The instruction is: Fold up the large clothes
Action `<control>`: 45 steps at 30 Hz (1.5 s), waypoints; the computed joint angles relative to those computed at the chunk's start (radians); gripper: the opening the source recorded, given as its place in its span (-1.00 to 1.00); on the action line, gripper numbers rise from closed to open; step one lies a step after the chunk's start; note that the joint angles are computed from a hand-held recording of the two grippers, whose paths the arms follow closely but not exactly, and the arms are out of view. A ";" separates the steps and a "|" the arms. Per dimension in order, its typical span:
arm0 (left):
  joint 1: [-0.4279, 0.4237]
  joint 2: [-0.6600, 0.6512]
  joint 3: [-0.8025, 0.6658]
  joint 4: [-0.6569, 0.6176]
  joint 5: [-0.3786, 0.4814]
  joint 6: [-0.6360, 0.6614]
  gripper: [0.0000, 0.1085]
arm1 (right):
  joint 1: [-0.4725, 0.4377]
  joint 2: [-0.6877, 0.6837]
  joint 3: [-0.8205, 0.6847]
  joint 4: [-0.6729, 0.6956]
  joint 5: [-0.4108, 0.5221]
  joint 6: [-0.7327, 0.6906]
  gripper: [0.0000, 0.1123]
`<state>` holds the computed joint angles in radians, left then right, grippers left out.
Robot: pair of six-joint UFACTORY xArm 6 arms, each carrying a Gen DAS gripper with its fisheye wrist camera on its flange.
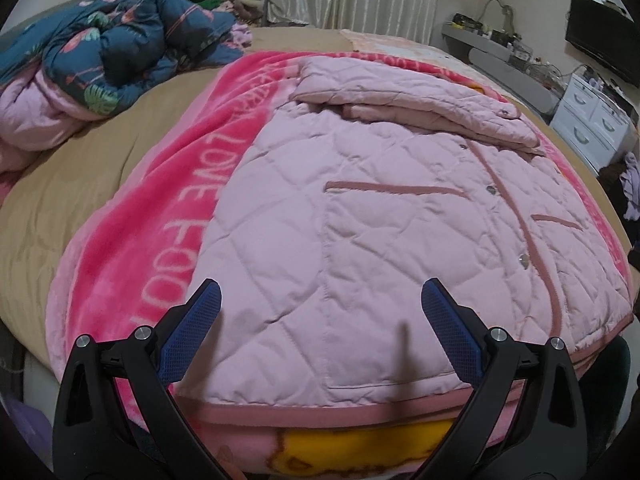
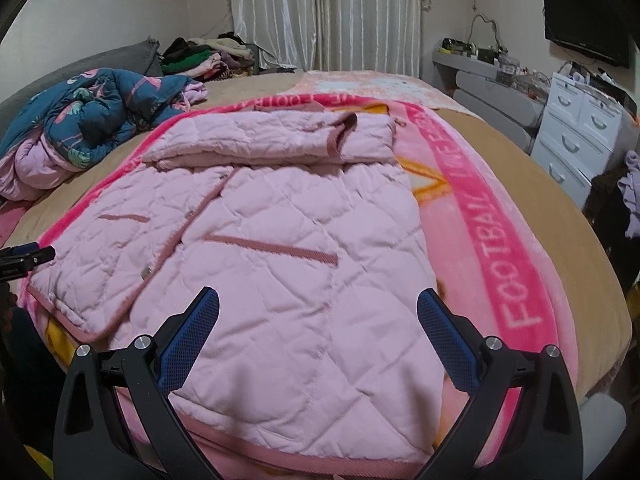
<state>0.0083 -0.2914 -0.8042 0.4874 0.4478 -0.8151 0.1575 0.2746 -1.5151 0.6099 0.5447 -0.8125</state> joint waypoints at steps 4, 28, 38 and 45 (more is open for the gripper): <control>0.023 -0.006 0.022 -0.023 -0.007 0.012 0.73 | -0.019 0.010 0.005 -0.031 0.007 0.029 0.76; 0.081 -0.083 0.210 -0.677 -0.130 0.481 0.73 | -0.093 0.021 0.055 -0.073 0.131 0.070 0.76; 0.056 -0.018 0.170 -0.664 -0.160 0.467 0.73 | -0.115 0.017 0.061 -0.031 0.186 0.054 0.76; 0.056 0.004 0.158 -0.684 -0.176 0.473 0.73 | -0.132 0.036 0.043 0.019 0.231 0.045 0.76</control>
